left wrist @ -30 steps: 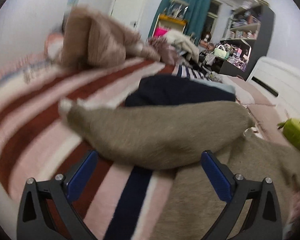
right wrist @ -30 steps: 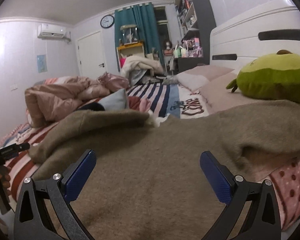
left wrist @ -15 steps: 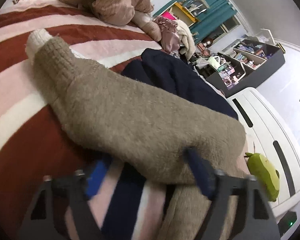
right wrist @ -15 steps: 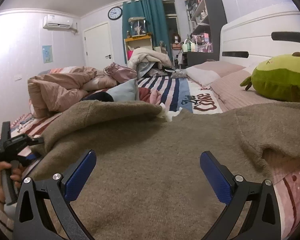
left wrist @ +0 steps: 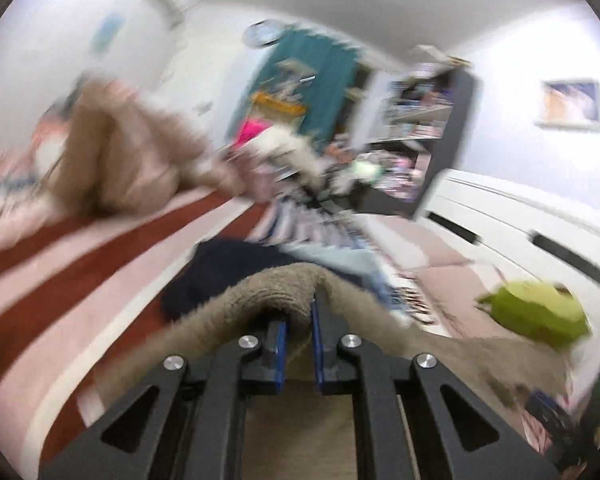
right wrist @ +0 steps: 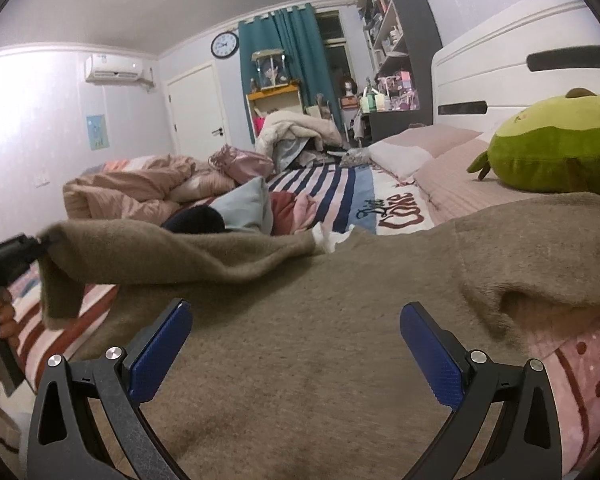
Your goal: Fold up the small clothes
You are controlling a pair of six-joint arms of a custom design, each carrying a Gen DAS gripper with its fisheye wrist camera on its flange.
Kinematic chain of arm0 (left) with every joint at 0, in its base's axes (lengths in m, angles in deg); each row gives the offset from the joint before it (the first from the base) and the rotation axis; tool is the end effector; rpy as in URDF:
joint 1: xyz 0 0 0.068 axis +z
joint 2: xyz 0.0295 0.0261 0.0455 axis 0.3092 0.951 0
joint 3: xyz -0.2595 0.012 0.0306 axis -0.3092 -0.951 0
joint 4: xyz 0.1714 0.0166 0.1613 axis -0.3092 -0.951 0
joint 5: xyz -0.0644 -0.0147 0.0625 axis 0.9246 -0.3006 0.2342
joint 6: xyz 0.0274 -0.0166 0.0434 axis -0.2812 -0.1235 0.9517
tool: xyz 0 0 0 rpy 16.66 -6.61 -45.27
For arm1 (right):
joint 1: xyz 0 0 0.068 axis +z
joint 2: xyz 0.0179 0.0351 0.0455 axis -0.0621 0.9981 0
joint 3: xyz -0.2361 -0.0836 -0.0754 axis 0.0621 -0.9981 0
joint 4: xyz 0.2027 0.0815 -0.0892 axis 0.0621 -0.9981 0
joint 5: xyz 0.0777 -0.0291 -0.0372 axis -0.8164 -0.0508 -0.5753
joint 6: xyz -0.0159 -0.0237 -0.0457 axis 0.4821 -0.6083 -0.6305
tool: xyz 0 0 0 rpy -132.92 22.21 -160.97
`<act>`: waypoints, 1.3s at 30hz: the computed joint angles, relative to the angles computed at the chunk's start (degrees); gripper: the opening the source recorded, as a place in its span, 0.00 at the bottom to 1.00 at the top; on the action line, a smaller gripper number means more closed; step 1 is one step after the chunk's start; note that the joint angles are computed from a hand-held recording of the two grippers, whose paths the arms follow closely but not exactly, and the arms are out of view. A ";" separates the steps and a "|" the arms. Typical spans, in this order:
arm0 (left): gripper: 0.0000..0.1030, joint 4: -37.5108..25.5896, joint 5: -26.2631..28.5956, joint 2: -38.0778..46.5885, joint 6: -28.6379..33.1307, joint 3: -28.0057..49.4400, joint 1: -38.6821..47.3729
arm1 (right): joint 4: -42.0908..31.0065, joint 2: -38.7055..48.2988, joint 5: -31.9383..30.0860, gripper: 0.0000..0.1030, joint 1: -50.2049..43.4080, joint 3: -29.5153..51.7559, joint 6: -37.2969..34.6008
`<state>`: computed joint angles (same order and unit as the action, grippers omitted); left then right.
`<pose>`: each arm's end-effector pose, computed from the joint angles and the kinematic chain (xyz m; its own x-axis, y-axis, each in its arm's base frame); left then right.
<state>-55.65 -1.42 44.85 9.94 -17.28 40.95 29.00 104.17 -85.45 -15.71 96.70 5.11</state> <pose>0.1739 0.0666 0.2209 -0.1477 -0.3882 -0.9096 -0.2811 0.8983 -0.3378 0.2815 -0.0345 0.1958 -0.4192 -0.0769 -0.9046 -0.5535 0.8115 0.1875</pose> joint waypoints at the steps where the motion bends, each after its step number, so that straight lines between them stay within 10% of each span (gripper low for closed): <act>1: 0.07 -1.31 -1.11 -1.37 1.39 0.95 -3.80 | -0.46 -0.02 -1.35 1.00 -1.38 0.14 -0.56; 6: 0.09 -3.85 -6.03 8.18 4.04 6.46 -27.44 | -3.47 1.25 -6.43 1.00 -7.93 2.29 -4.62; 12: 0.24 -10.28 -3.38 31.46 4.07 14.90 -35.11 | -9.98 4.42 -3.50 1.00 -11.77 6.02 -12.14; 18: 0.76 -18.90 12.11 7.80 6.83 5.30 -22.97 | -25.11 10.60 1.17 1.00 -15.54 13.82 -24.82; 21: 0.77 -28.77 9.12 -1.06 10.91 4.04 -11.90 | -36.01 15.62 3.39 1.00 -18.21 20.16 -32.55; 25: 0.77 -26.50 5.04 4.45 14.46 2.54 -0.73 | -49.24 24.02 6.45 0.81 -19.41 27.77 -42.57; 29: 0.77 -17.18 -0.98 21.07 18.80 2.95 0.69 | -42.13 23.38 8.00 0.73 -18.01 23.04 -42.44; 31: 0.76 -15.13 2.89 20.50 19.47 0.61 3.84 | -37.13 21.36 8.83 0.45 -17.19 19.91 -41.16; 35: 0.60 -18.78 4.34 18.34 19.96 1.87 2.94 | -36.65 21.98 9.58 0.44 -16.49 20.95 -40.23; 39: 0.48 -18.71 5.25 17.92 17.84 1.29 0.45 | -38.45 23.17 9.06 0.68 -17.73 23.23 -39.13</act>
